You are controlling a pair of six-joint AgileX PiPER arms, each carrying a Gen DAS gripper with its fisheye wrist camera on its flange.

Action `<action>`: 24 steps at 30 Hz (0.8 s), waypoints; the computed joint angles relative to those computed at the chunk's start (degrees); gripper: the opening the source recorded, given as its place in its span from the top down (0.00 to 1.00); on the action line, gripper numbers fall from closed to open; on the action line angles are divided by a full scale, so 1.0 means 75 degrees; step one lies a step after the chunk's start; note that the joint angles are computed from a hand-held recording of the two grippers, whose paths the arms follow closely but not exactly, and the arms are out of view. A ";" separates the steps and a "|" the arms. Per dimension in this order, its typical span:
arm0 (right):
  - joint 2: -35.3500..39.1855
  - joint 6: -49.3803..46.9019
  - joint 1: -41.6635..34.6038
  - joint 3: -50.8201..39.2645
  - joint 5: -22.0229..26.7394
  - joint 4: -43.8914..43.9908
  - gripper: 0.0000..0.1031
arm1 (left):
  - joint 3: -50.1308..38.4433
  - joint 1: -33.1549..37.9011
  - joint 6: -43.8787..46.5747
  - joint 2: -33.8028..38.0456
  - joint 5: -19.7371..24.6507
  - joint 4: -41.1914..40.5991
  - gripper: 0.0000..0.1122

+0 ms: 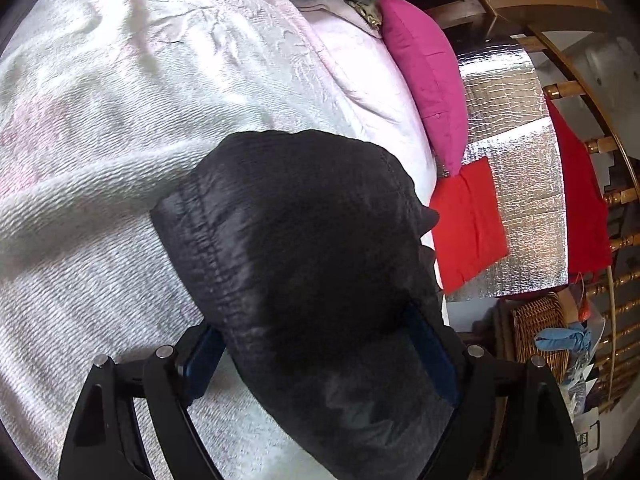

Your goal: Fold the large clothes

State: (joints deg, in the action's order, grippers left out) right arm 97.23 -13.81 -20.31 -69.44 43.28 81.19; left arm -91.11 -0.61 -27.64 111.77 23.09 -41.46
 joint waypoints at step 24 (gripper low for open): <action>-0.0958 -0.0002 0.0004 0.0086 -0.0306 -0.1498 0.61 | 0.1226 0.0456 0.2001 -0.1284 0.0273 -0.0809 0.79</action>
State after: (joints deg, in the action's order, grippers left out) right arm 90.05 -13.82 -20.28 -68.80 40.99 69.96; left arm -81.91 2.81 -12.63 102.14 25.14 -47.53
